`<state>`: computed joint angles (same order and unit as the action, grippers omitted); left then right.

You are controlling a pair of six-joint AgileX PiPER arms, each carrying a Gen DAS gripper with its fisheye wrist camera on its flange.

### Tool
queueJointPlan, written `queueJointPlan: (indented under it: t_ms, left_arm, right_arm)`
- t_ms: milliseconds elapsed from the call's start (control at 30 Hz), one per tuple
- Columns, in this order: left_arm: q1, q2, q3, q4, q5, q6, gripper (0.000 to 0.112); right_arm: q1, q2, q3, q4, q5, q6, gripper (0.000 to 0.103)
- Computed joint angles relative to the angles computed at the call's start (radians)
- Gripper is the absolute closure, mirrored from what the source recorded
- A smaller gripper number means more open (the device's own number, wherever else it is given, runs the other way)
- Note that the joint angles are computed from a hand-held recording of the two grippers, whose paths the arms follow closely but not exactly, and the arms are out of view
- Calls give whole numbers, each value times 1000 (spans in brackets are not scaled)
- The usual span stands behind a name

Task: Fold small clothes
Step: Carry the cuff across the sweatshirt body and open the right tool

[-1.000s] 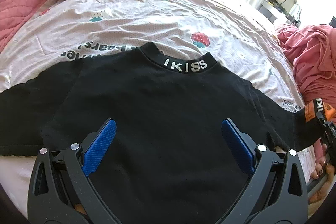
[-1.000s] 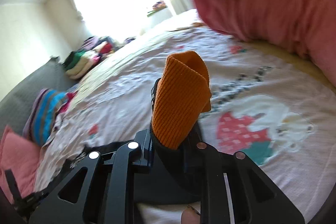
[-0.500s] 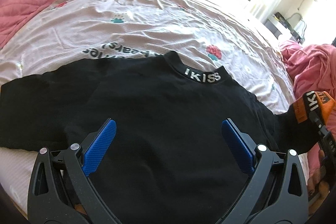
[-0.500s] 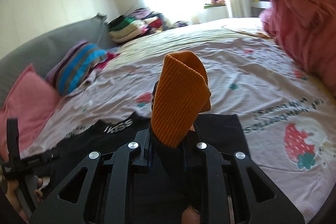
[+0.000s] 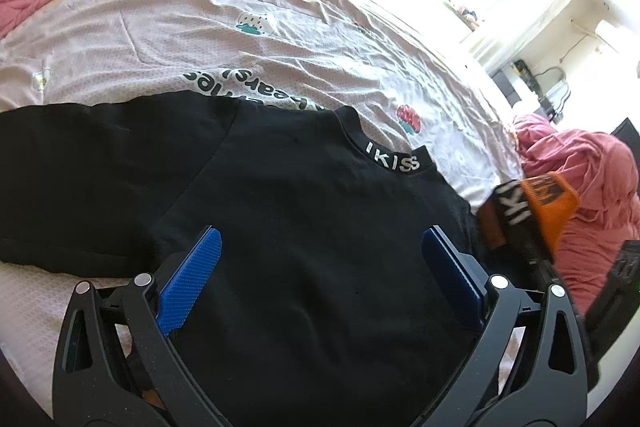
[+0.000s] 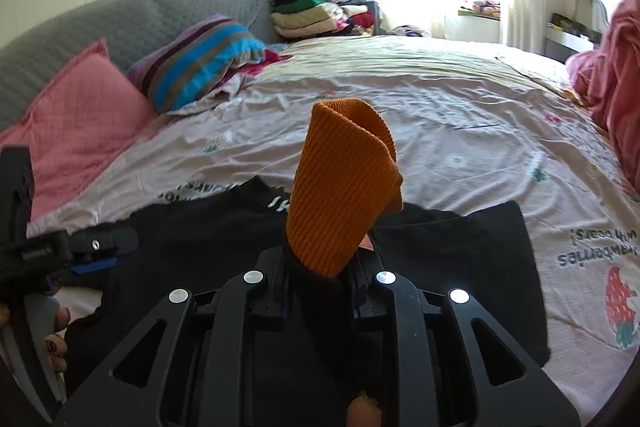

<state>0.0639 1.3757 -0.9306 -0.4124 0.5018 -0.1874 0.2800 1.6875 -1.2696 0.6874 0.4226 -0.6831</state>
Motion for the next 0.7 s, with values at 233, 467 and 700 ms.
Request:
queueJointPlan:
  t_ms: [233,467,700]
  left_arm:
    - [77,-12,51,-252,-1,234,18]
    - [81,18,61,-322,1,300,18]
    - [79,64,81,-516,21,472,18]
  right_arm:
    - [82,64,-19,-63,-2,65,80]
    - [98,78,-2,49,49,-34,54]
    - [6,1,64,201,155,-163,41]
